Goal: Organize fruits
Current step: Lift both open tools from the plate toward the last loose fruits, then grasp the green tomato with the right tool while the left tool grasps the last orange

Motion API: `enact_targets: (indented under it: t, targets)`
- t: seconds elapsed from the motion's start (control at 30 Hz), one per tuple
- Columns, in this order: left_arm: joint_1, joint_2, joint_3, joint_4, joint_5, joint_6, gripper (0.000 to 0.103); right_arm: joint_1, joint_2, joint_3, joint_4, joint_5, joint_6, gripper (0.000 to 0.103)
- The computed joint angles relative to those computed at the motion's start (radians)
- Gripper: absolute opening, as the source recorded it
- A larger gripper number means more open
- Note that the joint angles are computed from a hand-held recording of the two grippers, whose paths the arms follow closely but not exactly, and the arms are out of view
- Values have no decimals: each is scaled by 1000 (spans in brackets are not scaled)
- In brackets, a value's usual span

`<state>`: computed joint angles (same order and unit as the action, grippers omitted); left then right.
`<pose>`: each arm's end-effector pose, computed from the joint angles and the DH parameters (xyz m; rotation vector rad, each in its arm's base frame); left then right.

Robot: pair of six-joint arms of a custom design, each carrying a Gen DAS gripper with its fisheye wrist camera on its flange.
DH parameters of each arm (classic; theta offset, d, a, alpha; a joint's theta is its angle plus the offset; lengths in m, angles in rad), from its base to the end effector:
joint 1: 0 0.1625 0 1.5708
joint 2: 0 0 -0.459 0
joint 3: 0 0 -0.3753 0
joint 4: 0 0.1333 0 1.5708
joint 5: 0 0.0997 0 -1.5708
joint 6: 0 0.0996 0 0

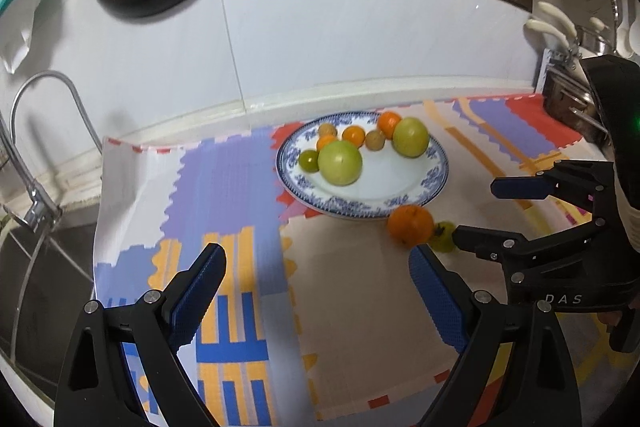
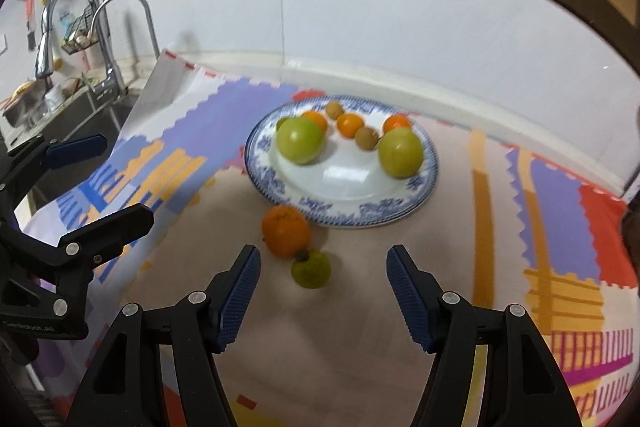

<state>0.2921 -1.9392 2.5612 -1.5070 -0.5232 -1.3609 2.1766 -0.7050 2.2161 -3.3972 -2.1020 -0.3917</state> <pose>-0.1143 -0.2637 0.2704 0.3404 2.0797 -0.9718 0.3490 -0.3584 0.0346 1.1476 -2.3425 0.4876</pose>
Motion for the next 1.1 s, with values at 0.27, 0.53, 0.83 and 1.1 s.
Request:
enact_targets:
  t: [0.27,0.53,0.83,1.1]
  targets:
    - [65,25,18,-94,-19,34,94,-45,39,-32,70,29,-18,59]
    - [146,68,45,-321,-30,188,93,-77,52,-46,119,59,-2,46]
    - [197,122,58,-496,-42,318,93,-96,51,-40,111,84,9,32]
    - [221,179,70,-662,-48,434,93,-100,34,-16,77,82,23,30]
